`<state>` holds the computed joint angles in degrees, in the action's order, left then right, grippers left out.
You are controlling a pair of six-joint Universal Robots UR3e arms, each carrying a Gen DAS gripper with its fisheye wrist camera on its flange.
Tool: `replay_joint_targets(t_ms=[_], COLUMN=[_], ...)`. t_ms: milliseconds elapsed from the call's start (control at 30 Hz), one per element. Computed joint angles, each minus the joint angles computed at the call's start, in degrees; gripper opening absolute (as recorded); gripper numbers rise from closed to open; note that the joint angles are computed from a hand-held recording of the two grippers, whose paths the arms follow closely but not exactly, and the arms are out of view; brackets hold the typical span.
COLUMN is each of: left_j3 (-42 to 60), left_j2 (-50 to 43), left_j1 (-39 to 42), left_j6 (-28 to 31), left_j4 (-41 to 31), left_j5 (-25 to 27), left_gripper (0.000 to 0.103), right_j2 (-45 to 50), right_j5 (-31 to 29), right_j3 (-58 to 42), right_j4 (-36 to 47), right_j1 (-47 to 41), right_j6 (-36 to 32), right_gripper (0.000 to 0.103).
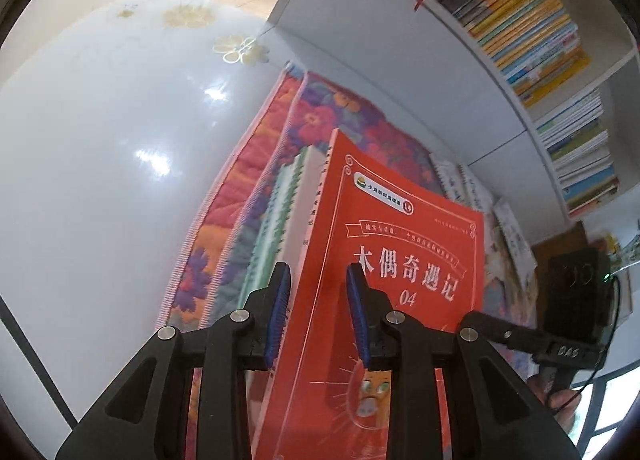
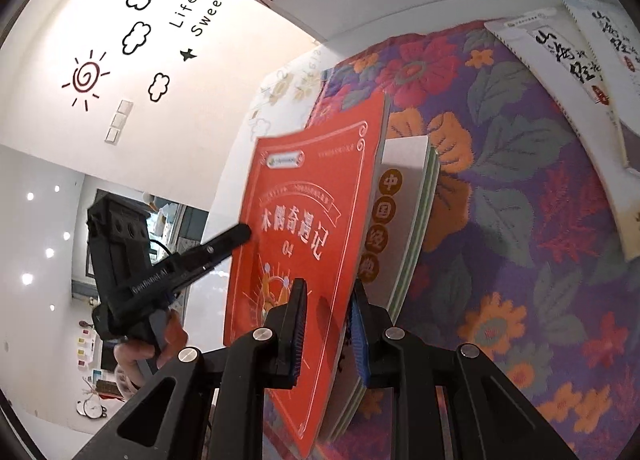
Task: Organize books
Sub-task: 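Carry the red book to the upright row and lower it beside the white book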
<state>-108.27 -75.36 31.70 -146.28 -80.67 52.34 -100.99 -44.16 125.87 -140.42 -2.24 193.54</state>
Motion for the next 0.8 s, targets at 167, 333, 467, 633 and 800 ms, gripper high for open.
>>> replay_joint_targets(t_ms=[167, 333, 467, 633, 800], left_j3=[-1.8, -4.0, -4.5, -5.8, -9.6], left_j2=[1.5, 1.4, 1.9, 3.5, 11.4], left_j1=[-2.8, -7.0, -7.6, -9.1, -8.5], left_j6=[-1.1, -3.6, -4.7, -8.4, -13.3], left_j4=[6.4, 14.7, 16.0, 19.4, 21.9], left_j5=[3.6, 9.5, 10.8, 15.3, 18.1], left_gripper=[0.029, 0.03, 0.032, 0.032, 0.034], right_j2=[2.0, 1.0, 0.4, 1.6, 2.9], right_j5=[-2.0, 0.7, 0.5, -1.1, -4.3], right_j3=[-1.2, 1.6, 1.7, -1.5, -6.4], right_j4=[-0.9, -1.4, -0.6, 2.4, 7.0], right_j1=[0.7, -1.0, -1.2, 0.0, 2.2], right_j6=[0.9, 0.0, -0.6, -1.6, -3.5], right_gripper=[0.021, 0.021, 0.021, 0.021, 0.03])
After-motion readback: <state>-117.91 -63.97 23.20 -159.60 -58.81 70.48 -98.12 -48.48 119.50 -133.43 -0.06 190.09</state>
